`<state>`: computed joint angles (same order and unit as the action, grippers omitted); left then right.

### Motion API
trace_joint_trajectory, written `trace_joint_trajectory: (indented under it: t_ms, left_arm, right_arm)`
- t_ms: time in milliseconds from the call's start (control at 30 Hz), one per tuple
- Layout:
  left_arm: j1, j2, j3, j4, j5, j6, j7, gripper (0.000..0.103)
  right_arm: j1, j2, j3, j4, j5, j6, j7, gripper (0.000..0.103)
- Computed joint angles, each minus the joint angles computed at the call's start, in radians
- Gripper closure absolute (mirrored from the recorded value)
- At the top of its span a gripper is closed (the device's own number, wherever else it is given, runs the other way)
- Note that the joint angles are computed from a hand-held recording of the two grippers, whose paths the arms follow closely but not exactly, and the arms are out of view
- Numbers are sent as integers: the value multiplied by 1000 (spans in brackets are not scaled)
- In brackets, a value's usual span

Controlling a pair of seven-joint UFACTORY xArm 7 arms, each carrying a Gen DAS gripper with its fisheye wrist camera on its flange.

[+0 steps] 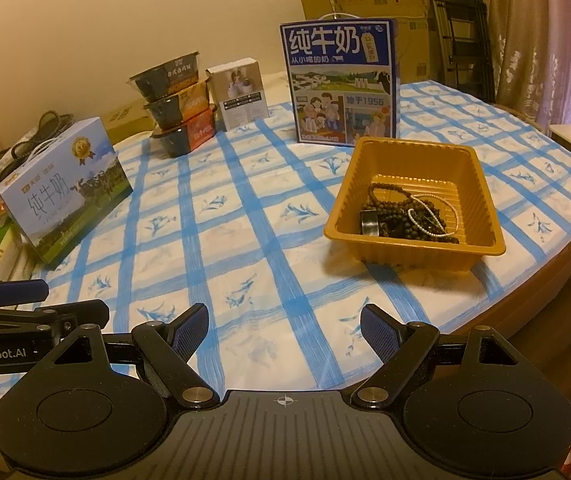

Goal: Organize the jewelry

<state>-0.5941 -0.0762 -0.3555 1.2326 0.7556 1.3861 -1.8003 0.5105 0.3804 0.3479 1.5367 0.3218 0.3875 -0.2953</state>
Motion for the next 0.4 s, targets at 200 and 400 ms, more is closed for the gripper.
trace_joint_trajectory:
  t_ms: [200,400]
  left_arm:
    - [0,0,0,7,2,3,5,19]
    - [-1,2,0,12,3,8,6,19]
  right_arm:
    - [-5,-8,4,-12,10,-8,-11,20]
    - [-13,-19,11,-26,25,-18,-24,20]
